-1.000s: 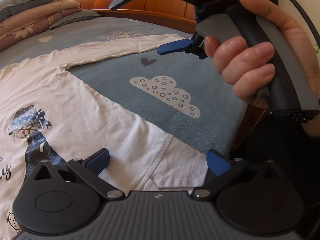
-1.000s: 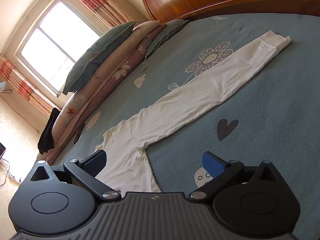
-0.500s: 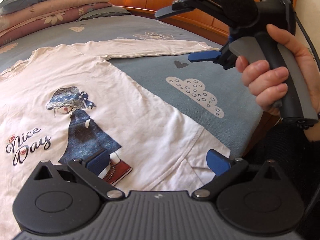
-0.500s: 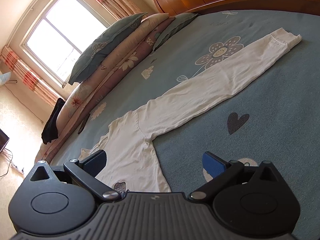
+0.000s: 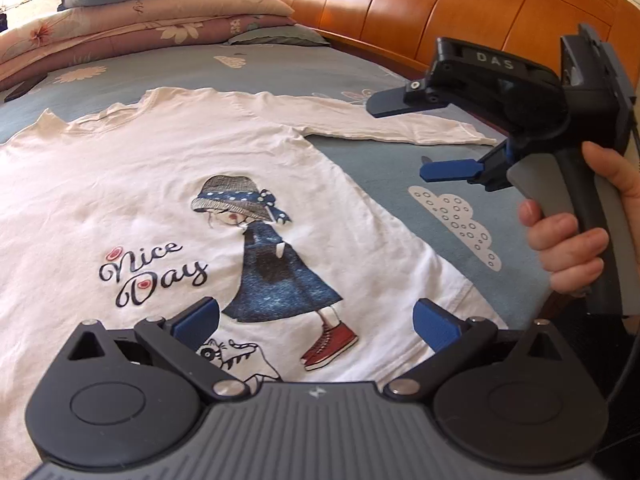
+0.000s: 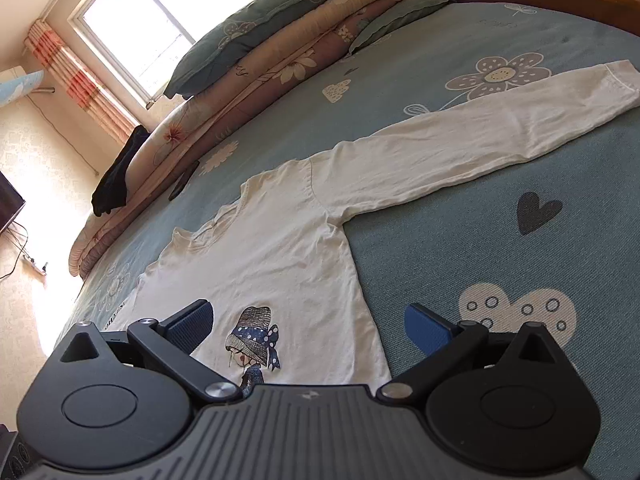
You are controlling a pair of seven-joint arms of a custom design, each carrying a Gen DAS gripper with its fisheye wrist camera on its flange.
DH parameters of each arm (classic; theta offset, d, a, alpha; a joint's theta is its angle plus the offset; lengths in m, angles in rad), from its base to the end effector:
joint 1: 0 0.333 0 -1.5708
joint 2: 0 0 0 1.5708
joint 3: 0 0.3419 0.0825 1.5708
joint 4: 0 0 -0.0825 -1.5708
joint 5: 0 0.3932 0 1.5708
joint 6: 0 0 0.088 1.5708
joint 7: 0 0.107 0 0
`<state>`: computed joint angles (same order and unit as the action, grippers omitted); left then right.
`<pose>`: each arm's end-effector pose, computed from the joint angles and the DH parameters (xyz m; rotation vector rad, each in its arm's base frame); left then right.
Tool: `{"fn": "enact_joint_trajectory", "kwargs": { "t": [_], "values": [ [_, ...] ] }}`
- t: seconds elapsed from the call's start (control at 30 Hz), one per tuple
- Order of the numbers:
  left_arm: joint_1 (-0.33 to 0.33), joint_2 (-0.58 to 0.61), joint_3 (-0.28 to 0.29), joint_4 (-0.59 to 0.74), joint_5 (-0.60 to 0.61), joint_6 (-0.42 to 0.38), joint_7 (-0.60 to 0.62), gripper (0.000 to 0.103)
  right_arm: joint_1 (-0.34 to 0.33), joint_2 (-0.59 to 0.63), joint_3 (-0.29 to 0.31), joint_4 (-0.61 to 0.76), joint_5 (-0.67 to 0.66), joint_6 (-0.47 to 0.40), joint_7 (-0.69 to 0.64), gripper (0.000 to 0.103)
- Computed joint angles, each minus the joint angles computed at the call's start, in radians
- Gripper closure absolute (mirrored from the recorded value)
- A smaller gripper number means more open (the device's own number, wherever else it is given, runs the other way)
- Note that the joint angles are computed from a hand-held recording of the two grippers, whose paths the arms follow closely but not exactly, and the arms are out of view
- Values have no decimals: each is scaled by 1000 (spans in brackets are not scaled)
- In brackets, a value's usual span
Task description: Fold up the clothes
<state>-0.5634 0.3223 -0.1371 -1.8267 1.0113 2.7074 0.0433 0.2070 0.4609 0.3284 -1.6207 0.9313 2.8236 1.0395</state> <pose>0.5091 -0.4561 0.4307 -1.8431 1.7896 -0.9280 0.6711 0.3030 0.4540 -1.6718 1.3935 0.0548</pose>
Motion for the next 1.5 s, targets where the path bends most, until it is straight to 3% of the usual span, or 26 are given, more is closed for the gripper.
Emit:
{"fn": "enact_joint_trajectory", "kwargs": {
  "t": [0.33, 0.5, 0.7, 0.8, 0.9, 1.07, 1.2, 1.27, 1.4, 1.5],
  "values": [
    [2, -57, -5, -104, 86, 40, -160, 1, 66, -5, -29, -23, -180, 28, 10, 0],
    [27, -71, -4, -129, 163, 106, -295, 1, 89, 29, -44, 11, -290, -48, 77, 0],
    [44, -67, -48, -119, 62, 52, -92, 1, 96, 57, -43, 34, -346, -80, 130, 0],
    [49, -108, -50, -154, 4, 34, -78, 1, 75, 60, -19, 30, -318, -70, 124, 0],
    [58, -200, -57, -217, 19, -65, -96, 1, 53, 64, 5, 26, -273, -59, 114, 0],
    [135, -365, -93, -303, -20, -296, -27, 1, 75, 44, -10, 4, -293, -36, 128, 0],
    [228, -475, -96, -369, -65, -428, -13, 1, 19, 35, 85, -9, -201, -16, -30, 0],
    [279, -523, -93, -399, -81, -489, -16, 1, 35, 36, 80, -1, -191, -27, -58, 0],
    [398, -626, -67, -504, -83, -506, -96, 1, 87, 46, 41, 19, -222, -48, -49, 0],
    [492, -690, -23, -605, -78, -410, -178, 1, 109, 64, 28, 47, -248, -84, -38, 0]
  ]
}}
